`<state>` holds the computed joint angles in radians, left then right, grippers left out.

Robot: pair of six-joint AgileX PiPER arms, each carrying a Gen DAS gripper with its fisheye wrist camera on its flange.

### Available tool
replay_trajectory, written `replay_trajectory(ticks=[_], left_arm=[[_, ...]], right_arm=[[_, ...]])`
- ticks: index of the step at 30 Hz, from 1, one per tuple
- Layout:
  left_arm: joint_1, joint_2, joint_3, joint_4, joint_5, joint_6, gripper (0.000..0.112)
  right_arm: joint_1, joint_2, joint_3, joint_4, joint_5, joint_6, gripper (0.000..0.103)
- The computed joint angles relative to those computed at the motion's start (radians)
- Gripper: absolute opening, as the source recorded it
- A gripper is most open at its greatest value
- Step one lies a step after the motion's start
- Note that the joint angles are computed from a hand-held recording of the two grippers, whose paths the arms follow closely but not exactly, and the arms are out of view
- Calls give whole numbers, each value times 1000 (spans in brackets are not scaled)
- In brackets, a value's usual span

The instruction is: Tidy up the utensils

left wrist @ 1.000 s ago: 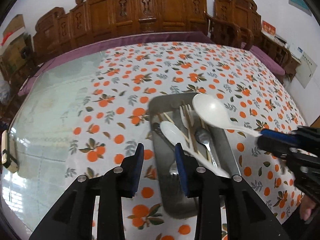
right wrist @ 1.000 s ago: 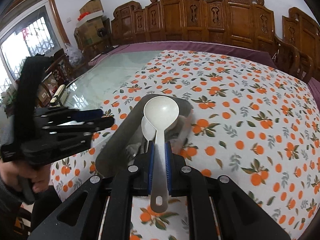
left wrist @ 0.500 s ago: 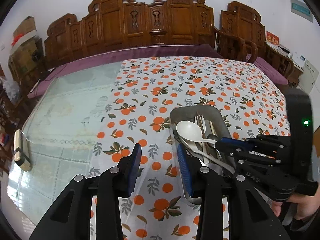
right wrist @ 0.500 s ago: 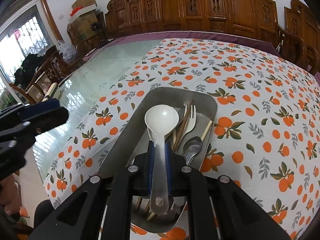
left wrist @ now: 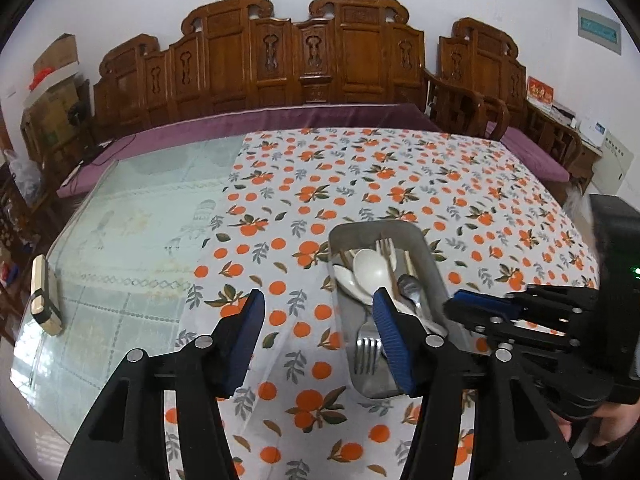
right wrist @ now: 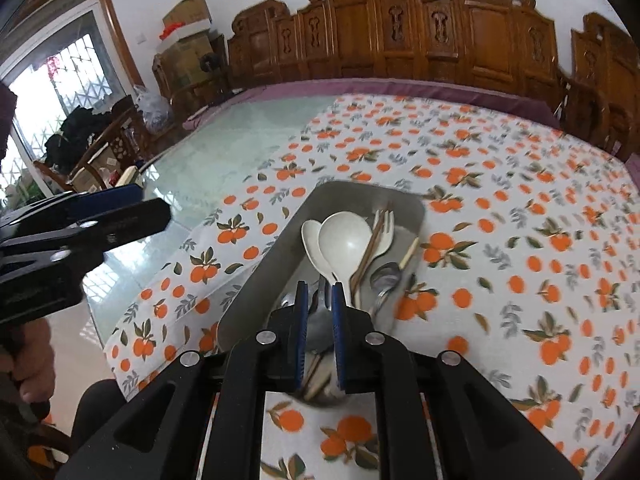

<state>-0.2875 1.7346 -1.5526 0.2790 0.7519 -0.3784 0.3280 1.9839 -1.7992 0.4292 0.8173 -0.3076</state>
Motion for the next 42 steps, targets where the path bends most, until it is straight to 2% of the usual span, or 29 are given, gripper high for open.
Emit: replay_trajectory(ticks=[1,2,3,5,6,8,11,14,16,23,28,33,42], left_arm=[[-6,-3,2,3,1,-7,59],[-16,-9,8,14,-4,-24,69],[-27,-18,20,32,-17,-46,73],[-52,-27,29,69,-20,-90,84],[-69,-33,32,103,-16,-125,87],[-101,-46,43,158,-17,-182,93],[-149,-77,57,210,-20,-244,95],[-206,-111,69,279,-15,-317,95],[-245,-129,67,313,-3,-358,95],[-370,-191,60,431,58,-500,95],[-464,-227,63,525,132,-592,95],[-507,-238,54,553,177,-613,95],[-526,-256,58,567,185,-624,95]], right_arm=[[-7,-32,34,-2,-14,-7,14],[-13,-54,59,0,-22,-15,17],[-22,-87,93,-1,-36,-19,21],[-38,-156,161,-18,-67,-7,40],[-48,-188,192,-24,-80,-6,45],[-63,-254,252,-51,-109,10,64],[-92,-355,330,-88,-148,40,84],[-121,-451,386,-134,-178,82,97],[-152,-503,416,-121,-189,70,101],[-253,-673,479,-89,-189,44,101],[-288,-769,511,-67,-183,22,100],[-322,-809,522,-14,-165,-20,100],[-317,-835,528,-22,-166,-12,100]])
